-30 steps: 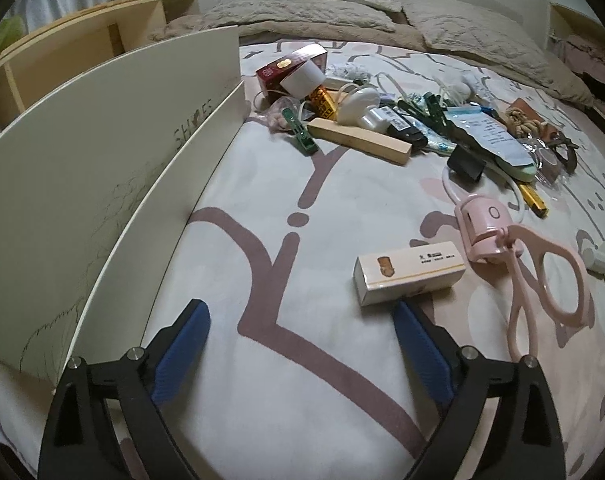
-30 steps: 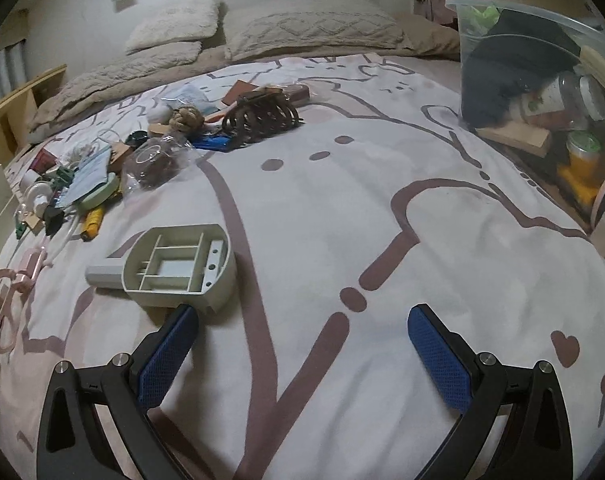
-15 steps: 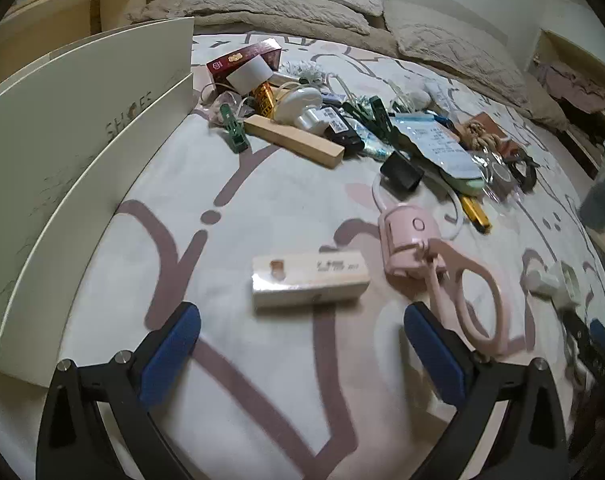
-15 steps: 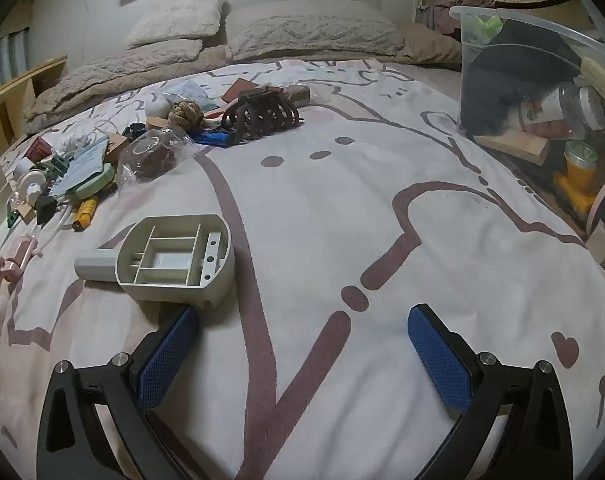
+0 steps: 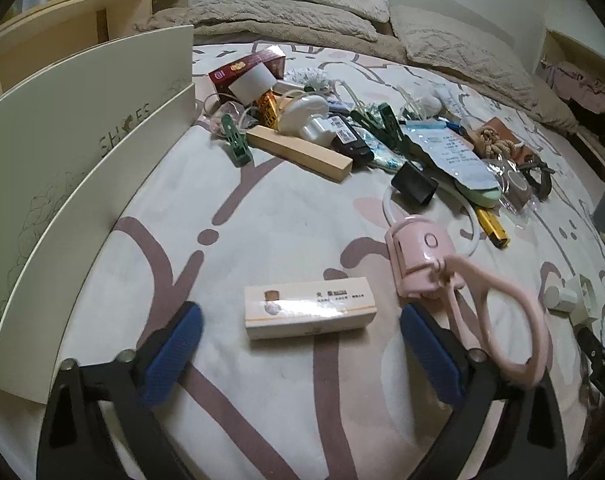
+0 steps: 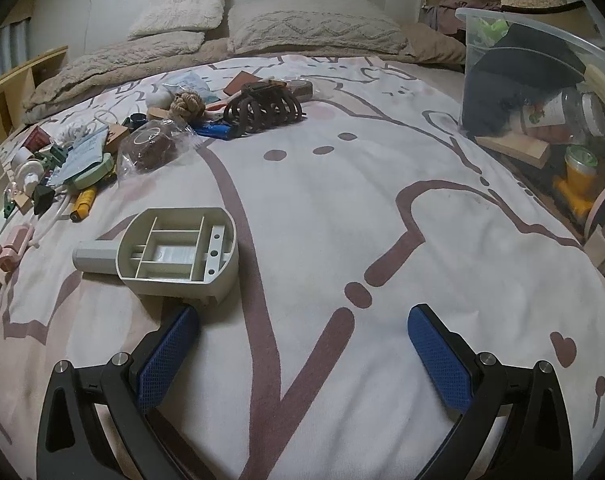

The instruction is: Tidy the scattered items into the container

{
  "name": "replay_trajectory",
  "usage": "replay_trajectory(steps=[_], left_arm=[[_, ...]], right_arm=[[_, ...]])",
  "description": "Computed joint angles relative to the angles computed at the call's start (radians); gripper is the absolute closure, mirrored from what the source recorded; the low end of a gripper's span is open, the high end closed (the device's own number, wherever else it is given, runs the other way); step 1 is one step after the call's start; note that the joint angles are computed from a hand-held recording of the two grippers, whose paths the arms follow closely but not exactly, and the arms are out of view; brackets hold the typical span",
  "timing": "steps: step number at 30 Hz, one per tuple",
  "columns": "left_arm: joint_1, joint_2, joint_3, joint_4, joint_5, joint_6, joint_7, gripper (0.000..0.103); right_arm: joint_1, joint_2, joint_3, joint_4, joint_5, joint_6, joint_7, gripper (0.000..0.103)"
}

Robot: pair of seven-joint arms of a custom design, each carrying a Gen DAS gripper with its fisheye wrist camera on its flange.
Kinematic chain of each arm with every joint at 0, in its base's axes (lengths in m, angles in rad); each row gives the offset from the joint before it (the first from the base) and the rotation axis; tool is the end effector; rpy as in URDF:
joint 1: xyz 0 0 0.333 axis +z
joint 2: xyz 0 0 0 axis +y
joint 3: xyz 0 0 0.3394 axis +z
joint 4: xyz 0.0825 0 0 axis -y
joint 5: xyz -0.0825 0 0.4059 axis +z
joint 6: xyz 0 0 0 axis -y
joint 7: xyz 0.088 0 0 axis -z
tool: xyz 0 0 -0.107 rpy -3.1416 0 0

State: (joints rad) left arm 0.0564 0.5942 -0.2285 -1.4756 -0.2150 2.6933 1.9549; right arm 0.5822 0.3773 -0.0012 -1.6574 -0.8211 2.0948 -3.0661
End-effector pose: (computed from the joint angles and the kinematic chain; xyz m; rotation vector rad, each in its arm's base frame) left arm 0.7822 -0.0873 0.4181 -1.5866 2.1792 -0.8383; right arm 0.6070 0.3561 0.4226 -1.1919 2.4276 -0.9363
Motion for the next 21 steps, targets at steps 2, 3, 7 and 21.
replay_trajectory(steps=[2, 3, 7, 21], left_arm=[[0.006, 0.001, -0.005, 0.002, -0.006, 0.000, 0.005, 0.018], [0.011, 0.002, -0.009, 0.005, -0.010, -0.001, 0.011, 0.021], [0.022, 0.002, -0.022, 0.003, -0.025, 0.002, 0.038, 0.038], [0.064, -0.016, -0.058, -0.025, -0.120, -0.016, 0.195, 0.045]], right_arm=[[0.000, -0.004, -0.001, -0.007, -0.004, 0.007, 0.006, 0.000], [0.001, -0.004, -0.001, -0.007, -0.007, 0.006, 0.008, 0.000], [0.004, -0.008, 0.001, -0.013, -0.016, 0.012, 0.011, 0.000], [-0.028, -0.020, 0.011, -0.015, 0.026, 0.208, -0.112, 0.000]])
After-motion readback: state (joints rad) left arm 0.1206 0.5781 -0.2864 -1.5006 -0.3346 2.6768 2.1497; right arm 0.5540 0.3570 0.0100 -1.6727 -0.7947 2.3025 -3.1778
